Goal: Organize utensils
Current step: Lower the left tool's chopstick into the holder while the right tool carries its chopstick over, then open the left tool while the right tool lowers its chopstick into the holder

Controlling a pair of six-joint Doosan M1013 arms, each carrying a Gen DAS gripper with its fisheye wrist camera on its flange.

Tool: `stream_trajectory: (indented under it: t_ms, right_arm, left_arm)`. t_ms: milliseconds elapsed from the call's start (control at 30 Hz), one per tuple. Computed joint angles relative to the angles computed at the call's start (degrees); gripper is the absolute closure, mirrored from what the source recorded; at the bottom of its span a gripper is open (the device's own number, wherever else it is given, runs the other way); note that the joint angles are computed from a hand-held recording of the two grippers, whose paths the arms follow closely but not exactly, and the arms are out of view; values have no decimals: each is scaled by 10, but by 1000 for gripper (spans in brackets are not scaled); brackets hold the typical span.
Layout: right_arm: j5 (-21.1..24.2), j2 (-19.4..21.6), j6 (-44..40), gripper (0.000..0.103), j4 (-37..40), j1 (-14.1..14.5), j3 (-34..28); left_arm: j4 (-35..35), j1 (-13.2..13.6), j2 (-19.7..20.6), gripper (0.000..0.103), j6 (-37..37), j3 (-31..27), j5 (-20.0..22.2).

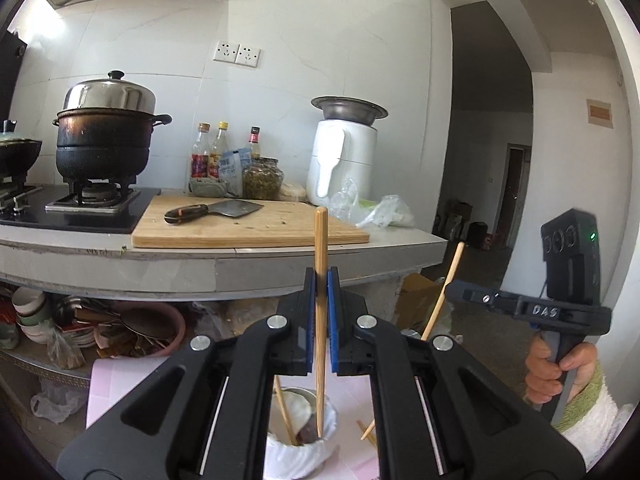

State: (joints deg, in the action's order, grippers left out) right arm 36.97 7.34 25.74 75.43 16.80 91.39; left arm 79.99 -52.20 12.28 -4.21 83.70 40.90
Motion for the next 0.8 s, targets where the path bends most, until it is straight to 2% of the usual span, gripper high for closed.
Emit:
stream_trajectory:
  t_ms: [467,800]
  right_arm:
    - [0,59,47,96,-59,25,-64]
    - [-9,77,53,96,-121,43,-63]
  left_arm:
    - [-17,40,19,98,-32,19,-32]
    - [7,51,20,98,-93,58,-70]
